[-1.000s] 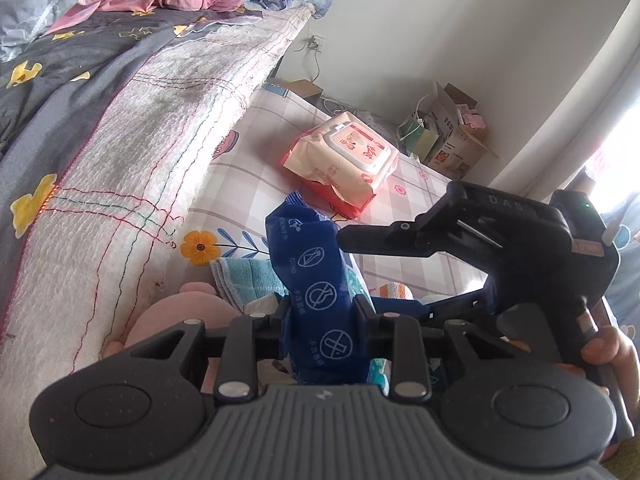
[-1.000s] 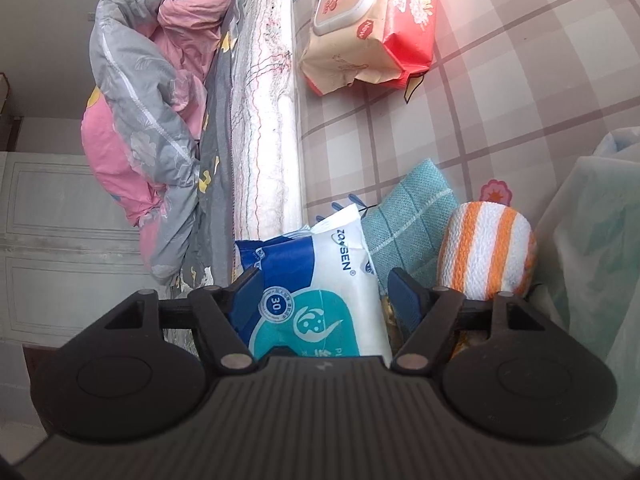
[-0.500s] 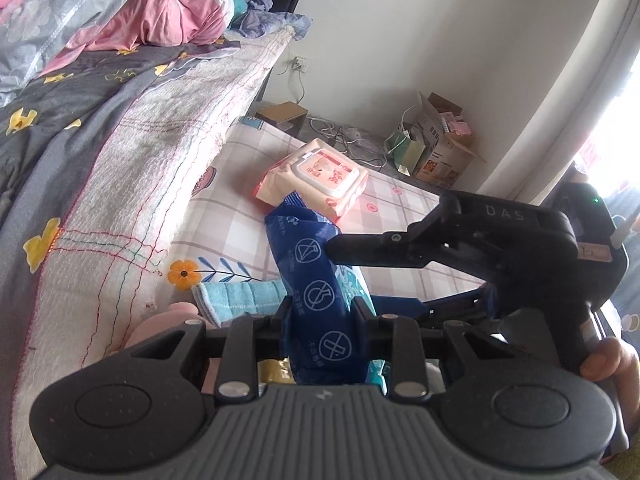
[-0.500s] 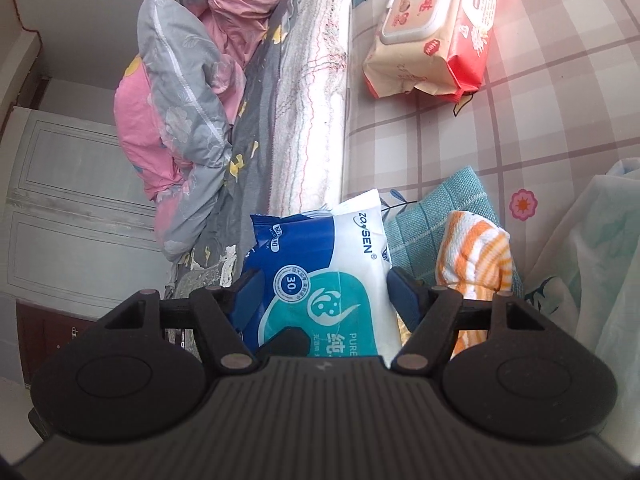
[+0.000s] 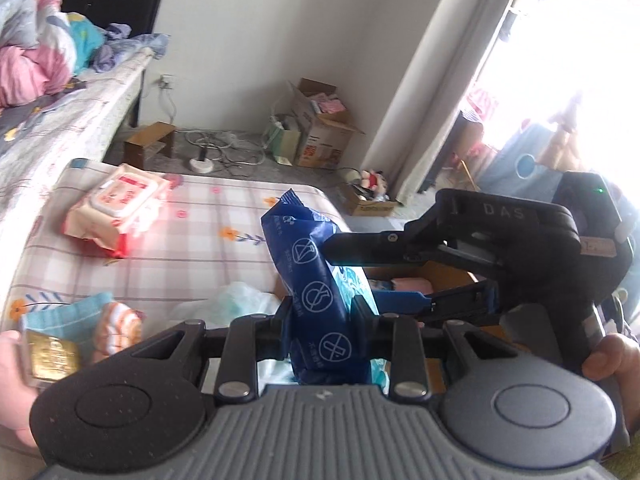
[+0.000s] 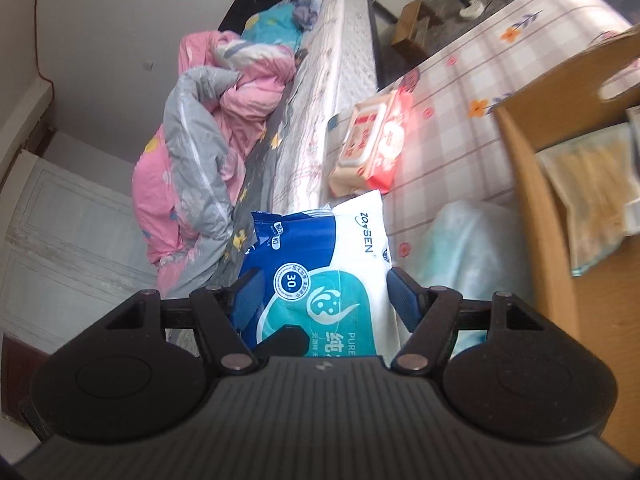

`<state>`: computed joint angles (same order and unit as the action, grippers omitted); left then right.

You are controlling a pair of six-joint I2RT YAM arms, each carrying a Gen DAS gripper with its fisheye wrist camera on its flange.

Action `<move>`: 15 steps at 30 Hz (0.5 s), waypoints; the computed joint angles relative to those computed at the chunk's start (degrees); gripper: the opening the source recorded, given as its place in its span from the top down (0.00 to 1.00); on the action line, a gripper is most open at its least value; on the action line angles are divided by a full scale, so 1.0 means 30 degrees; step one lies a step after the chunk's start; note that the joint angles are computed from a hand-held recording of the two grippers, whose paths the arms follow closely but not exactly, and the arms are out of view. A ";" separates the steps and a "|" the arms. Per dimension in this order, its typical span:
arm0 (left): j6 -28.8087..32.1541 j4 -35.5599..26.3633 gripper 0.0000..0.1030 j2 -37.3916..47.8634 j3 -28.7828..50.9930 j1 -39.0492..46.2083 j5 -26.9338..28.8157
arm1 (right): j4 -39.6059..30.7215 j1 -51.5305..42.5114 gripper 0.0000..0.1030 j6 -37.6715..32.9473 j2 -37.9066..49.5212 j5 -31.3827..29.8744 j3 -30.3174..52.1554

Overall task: Organize soft objects
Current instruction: 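Carry the blue wet-wipes pack over the cardboard box with the right tool, then lower the wet-wipes pack into the box and open the right tool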

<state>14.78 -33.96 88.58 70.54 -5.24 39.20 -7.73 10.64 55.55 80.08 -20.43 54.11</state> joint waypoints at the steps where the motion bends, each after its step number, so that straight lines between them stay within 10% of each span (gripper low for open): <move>1: -0.0307 0.0285 0.71 -0.0218 -0.0368 -0.0818 -0.0287 | -0.0416 -0.0639 0.35 -0.0170 -0.1108 -0.0053 -0.0832; 7: -0.1838 0.1853 0.70 0.0475 -0.1829 -0.5349 -0.2656 | -0.2608 -0.5676 0.34 -0.2033 -0.5204 -0.2292 -0.5075; 15: -0.0786 0.2744 0.60 0.1814 -0.2692 -0.7433 -0.6019 | -0.0495 -0.8419 0.35 -0.4113 -0.1285 -0.5137 -0.7259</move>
